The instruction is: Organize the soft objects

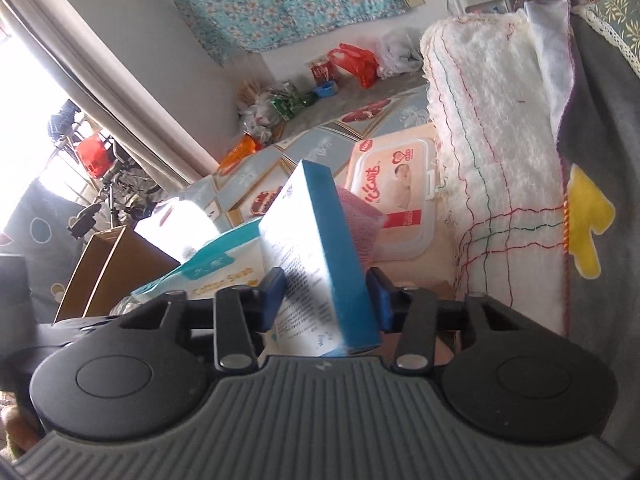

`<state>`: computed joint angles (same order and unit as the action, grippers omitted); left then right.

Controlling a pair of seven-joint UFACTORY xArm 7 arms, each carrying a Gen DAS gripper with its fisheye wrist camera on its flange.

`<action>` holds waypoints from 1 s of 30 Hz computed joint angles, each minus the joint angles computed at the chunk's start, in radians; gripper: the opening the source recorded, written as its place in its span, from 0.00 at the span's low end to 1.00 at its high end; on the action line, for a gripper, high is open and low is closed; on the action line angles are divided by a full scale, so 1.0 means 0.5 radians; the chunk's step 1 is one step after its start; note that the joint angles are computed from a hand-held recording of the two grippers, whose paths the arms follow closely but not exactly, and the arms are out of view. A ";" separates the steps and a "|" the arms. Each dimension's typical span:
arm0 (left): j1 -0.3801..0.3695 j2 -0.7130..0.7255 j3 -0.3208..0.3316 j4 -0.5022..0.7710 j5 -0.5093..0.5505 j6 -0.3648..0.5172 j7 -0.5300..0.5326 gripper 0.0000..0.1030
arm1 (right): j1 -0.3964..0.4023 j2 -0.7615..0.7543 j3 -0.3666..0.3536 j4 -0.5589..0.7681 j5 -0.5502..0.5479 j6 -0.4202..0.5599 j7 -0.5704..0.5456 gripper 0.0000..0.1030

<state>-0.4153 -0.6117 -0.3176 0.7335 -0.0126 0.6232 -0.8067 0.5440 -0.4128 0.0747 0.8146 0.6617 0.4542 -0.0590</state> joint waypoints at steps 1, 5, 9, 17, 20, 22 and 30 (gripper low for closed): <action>0.014 0.000 -0.017 0.001 0.017 -0.001 -0.015 0.37 | 0.002 -0.017 0.007 -0.010 -0.008 -0.003 -0.003 0.36; 0.029 -0.018 -0.030 -0.015 0.043 -0.026 -0.048 0.27 | 0.049 -0.076 -0.001 -0.047 0.026 -0.010 -0.060 0.22; 0.044 -0.067 -0.046 -0.019 0.072 -0.039 -0.080 0.22 | -0.037 -0.139 0.126 -0.073 -0.199 -0.058 0.123 0.18; 0.036 -0.250 -0.092 0.016 0.132 0.032 -0.073 0.21 | -0.059 -0.393 0.219 -0.096 -0.515 -0.018 0.487 0.18; 0.021 -0.400 -0.096 0.022 0.131 0.110 -0.051 0.21 | -0.033 -0.481 0.242 -0.050 -0.584 0.022 0.587 0.18; -0.007 -0.537 -0.072 0.013 0.112 0.186 -0.011 0.21 | 0.002 -0.511 0.270 0.005 -0.616 0.031 0.638 0.18; 0.052 -1.269 0.086 0.058 0.070 0.808 0.242 0.21 | 0.275 -0.333 0.424 0.365 -0.627 -0.065 0.720 0.18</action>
